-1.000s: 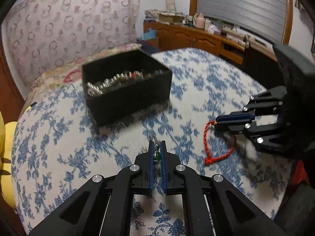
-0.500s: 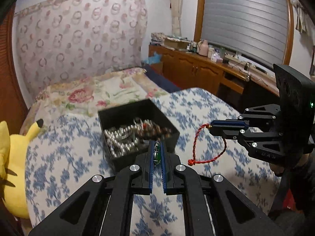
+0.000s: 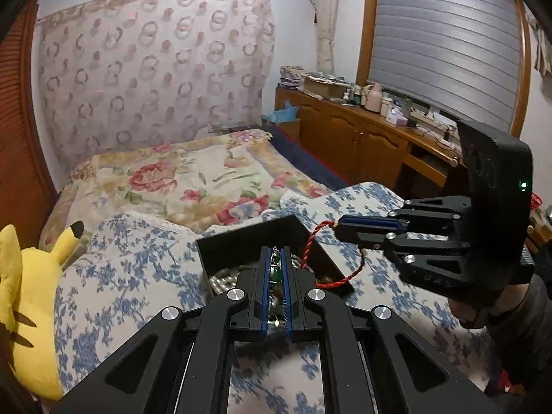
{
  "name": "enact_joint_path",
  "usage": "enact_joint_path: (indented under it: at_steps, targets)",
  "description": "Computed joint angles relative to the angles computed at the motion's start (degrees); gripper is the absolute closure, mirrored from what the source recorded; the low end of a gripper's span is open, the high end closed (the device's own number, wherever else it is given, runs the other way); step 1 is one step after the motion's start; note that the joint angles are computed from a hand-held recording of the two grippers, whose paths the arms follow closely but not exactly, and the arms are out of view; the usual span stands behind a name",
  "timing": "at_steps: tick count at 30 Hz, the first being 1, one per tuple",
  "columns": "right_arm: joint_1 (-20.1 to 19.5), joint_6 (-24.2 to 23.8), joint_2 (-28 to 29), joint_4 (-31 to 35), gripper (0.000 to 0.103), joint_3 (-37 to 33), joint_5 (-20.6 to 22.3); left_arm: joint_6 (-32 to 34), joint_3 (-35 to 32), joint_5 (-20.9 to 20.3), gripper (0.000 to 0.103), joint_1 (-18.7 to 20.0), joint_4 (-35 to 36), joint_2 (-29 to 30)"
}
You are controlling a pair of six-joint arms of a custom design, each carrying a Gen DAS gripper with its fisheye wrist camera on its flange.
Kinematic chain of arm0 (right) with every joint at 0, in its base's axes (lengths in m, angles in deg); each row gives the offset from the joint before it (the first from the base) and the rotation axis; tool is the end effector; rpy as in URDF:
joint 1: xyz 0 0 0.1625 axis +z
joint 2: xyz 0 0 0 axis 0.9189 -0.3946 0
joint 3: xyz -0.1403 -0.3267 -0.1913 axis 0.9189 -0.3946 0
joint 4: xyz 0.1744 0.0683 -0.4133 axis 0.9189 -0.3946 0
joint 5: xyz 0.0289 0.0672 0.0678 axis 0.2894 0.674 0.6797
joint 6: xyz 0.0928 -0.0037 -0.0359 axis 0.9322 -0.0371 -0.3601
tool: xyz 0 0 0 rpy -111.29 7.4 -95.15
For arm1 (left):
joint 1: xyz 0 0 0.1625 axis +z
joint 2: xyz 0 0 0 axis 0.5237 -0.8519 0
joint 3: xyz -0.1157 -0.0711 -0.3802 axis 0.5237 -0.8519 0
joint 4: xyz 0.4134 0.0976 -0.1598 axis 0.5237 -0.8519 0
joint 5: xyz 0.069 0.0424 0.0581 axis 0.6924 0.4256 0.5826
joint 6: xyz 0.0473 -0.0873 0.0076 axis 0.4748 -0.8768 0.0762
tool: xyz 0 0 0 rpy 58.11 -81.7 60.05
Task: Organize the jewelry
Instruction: 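Lower the jade pendant into the box with the left tool while the right tool drops the red bracelet in, then open both tools and pull them back from the box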
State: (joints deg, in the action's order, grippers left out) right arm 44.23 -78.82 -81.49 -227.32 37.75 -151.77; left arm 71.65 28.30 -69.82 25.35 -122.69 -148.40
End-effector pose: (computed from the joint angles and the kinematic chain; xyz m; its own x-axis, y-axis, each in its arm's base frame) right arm 0.2759 -0.4957 0.1146 -0.7145 -0.2264 0.6620 -0.6437 0.5834 -0.4953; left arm -0.1707 -0.5532 0.2485 -0.5314 0.7362 -0.4191 0.8467 0.4460 -0.2901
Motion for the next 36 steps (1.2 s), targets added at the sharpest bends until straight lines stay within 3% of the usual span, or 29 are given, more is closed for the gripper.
enact_joint_path:
  at_steps: [9, 10, 11, 13, 31, 33, 34, 35, 36]
  targets:
    - [-2.6, 1.6, 1.4, 4.5, 0.094, -2.7, 3.1, -0.2, -3.9, 1.8, 0.098, 1.4, -0.5, 4.8]
    - [-2.7, 1.8, 1.5, 4.6, 0.085, -2.9, 3.1, -0.3, -4.2, 2.0, 0.098, 1.5, -0.6, 5.3]
    - [-2.8, 1.9, 1.4, 4.7, 0.069, -2.9, 3.1, -0.6, -4.5, 2.2, 0.098, 1.6, -0.6, 5.6]
    - [-3.0, 2.2, 1.3, 4.1, 0.055, -2.7, 3.6, -1.1, -5.0, 2.5, 0.098, 1.7, -0.5, 6.3]
    - [-1.8, 3.5, -1.8, -1.1, 0.055, 1.7, 1.9, -0.9, -4.5, 6.6, 0.096, -0.1, -6.4, 7.4]
    - [-1.6, 3.6, -1.9, -1.9, 0.055, 2.1, 1.5, -1.0, -4.3, 7.3, 0.082, -0.1, -7.2, 7.4]
    - [-1.6, 3.7, -1.9, -2.3, 0.055, 2.4, 1.2, -1.3, -4.0, 7.8, 0.059, -0.1, -7.7, 7.3]
    - [-1.5, 3.9, -1.6, -2.8, 0.055, 2.5, 0.7, -1.4, -3.6, 8.1, 0.043, -0.2, -8.4, 7.2]
    - [-1.3, 4.0, -1.2, -3.1, 0.055, 2.4, 0.1, -1.3, -3.2, 8.4, 0.038, -0.2, -9.4, 7.1]
